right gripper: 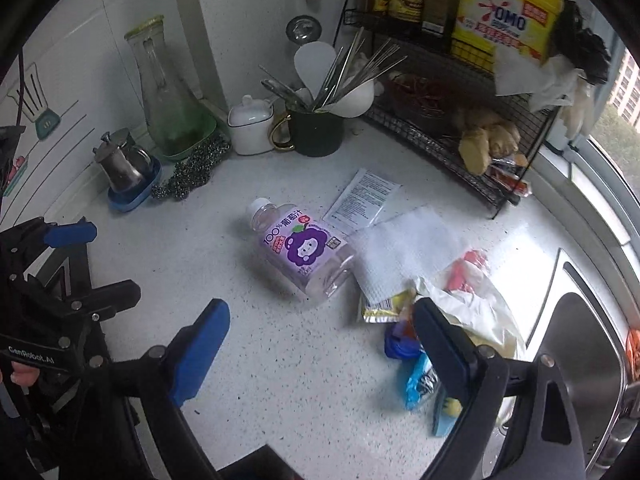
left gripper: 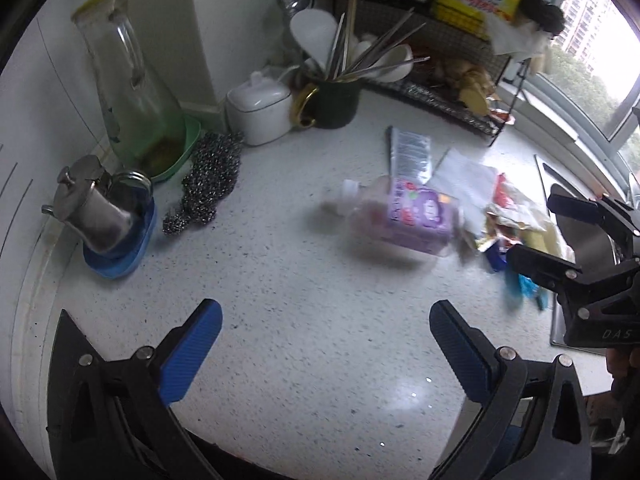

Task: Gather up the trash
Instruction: 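Move the right gripper to the grape juice bottle and grasp it, then lift the bottle with the right gripper while the left gripper grasps a thin wrapper strip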

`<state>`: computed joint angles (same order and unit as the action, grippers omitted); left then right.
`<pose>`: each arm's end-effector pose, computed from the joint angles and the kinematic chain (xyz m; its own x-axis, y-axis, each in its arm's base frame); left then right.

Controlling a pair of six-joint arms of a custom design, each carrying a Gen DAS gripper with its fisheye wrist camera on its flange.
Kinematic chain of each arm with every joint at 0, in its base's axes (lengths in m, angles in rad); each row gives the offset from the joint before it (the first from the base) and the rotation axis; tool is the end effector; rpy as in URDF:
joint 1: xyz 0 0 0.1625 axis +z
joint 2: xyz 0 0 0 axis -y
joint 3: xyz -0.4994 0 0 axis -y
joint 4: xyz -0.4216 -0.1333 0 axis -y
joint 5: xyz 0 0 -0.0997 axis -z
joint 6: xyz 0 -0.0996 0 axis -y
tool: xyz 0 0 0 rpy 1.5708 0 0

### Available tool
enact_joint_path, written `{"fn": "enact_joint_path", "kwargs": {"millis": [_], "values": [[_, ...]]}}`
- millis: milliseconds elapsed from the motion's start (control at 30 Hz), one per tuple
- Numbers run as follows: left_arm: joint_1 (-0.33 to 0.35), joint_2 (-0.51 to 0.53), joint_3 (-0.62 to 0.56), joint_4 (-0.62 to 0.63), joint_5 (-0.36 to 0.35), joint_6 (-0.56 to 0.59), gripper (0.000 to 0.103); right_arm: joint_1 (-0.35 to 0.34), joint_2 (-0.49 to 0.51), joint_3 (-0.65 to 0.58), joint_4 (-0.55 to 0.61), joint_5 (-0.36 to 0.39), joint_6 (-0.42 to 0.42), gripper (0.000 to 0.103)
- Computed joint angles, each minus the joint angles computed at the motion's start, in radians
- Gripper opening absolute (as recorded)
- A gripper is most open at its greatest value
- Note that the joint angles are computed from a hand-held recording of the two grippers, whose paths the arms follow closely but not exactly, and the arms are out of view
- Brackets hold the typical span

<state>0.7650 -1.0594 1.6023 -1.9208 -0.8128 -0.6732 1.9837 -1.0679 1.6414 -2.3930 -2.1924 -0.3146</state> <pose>-0.3576 -0.6230 0.2901 -0.7603 0.0572 -0.6470 0.2992 0.9149 -0.2708 0.3544 -0.6214 0.3174 -0.6424 -0.4601 0.6129 -0.6181 0.7839 -0.0594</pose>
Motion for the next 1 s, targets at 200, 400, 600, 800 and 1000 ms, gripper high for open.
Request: {"fn": "enact_joint_path", "kwargs": {"millis": [200,400,600,800,1000], "values": [[0.067,0.017,-0.018,-0.01,-0.035,0.002,0.103,-0.033,0.108,-0.095,0.086,0.015,-0.086,0.092],[0.11,0.046,-0.057,0.031,-0.036,0.0,0.103,-0.061,0.201,-0.189,0.162,0.019,-0.156,0.092],[0.133,0.066,-0.076,0.043,-0.024,0.011,0.103,-0.089,0.261,-0.28,0.286,0.053,-0.169,0.091],[0.147,0.079,-0.076,0.038,-0.04,0.018,0.103,-0.098,0.295,-0.327,0.364,0.068,-0.175,0.075],[0.147,0.082,-0.07,0.034,-0.048,0.02,0.103,-0.097,0.285,-0.303,0.331,0.068,-0.201,0.069]]}}
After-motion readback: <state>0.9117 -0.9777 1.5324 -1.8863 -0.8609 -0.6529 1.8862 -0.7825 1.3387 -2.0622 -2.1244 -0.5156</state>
